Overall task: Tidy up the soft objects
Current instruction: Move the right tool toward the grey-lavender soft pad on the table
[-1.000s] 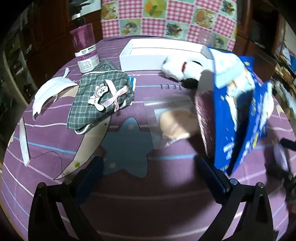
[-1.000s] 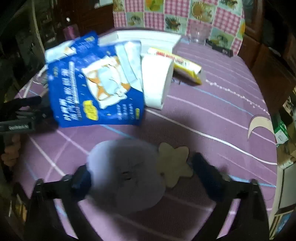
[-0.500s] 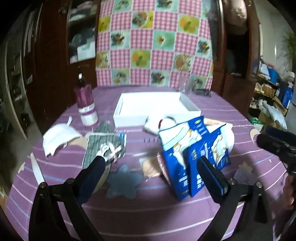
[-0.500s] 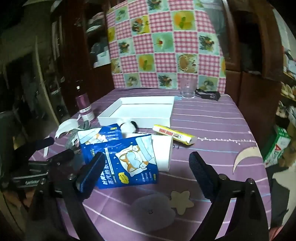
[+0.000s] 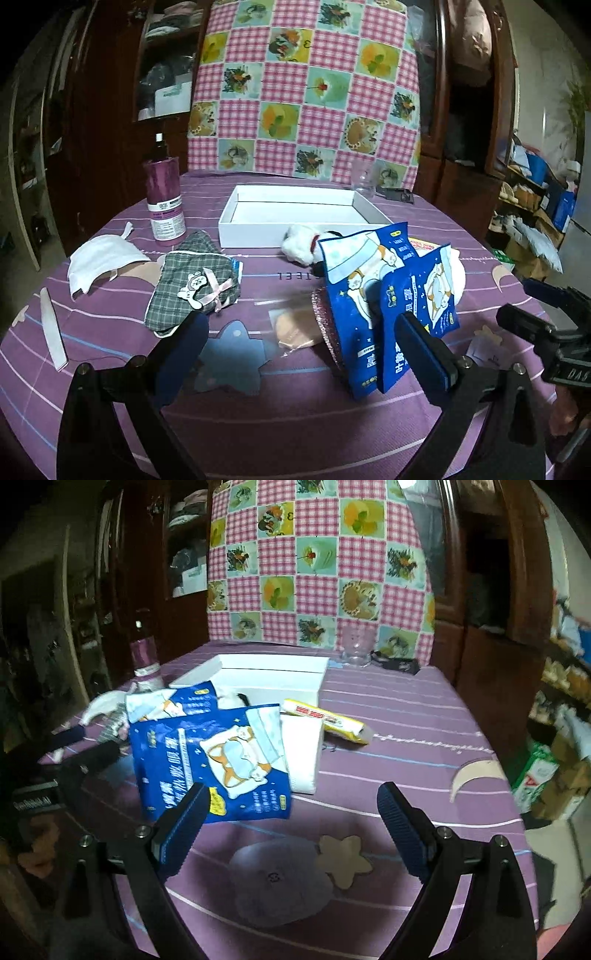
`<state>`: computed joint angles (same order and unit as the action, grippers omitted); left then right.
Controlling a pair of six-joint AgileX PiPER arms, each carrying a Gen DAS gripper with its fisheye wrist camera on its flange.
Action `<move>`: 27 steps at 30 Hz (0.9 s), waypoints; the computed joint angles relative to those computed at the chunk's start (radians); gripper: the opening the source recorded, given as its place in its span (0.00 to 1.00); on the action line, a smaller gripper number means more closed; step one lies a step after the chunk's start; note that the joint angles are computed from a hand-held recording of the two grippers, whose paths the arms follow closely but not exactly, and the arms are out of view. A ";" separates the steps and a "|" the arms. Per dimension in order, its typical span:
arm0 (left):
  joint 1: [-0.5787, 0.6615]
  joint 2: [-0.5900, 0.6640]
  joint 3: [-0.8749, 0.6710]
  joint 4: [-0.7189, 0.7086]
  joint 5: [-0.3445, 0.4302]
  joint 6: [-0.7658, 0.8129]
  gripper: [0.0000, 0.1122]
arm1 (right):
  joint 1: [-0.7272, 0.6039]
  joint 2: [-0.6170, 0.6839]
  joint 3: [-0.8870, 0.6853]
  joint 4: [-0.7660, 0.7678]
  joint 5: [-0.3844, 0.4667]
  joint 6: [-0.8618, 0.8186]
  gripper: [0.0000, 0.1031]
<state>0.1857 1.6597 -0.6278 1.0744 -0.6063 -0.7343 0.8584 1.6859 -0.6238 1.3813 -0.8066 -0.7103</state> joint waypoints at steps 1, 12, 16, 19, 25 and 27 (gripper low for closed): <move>0.002 0.000 0.001 -0.002 -0.003 0.002 0.91 | 0.009 0.009 -0.010 0.024 -0.010 -0.025 0.89; -0.031 0.013 -0.015 0.031 0.063 -0.014 0.91 | -0.027 -0.017 -0.005 0.071 0.055 -0.026 0.89; -0.026 0.015 -0.015 0.042 0.062 -0.019 0.91 | -0.022 0.005 -0.027 0.099 0.078 -0.081 0.89; -0.031 0.016 -0.012 0.029 0.064 -0.006 0.91 | -0.007 0.004 -0.018 0.070 0.075 -0.057 0.88; -0.040 0.007 -0.003 0.006 0.073 0.022 0.91 | 0.006 -0.011 -0.004 0.075 0.042 -0.013 0.88; -0.042 -0.001 0.006 -0.001 0.063 0.044 0.91 | 0.017 -0.018 0.003 0.078 0.016 0.001 0.88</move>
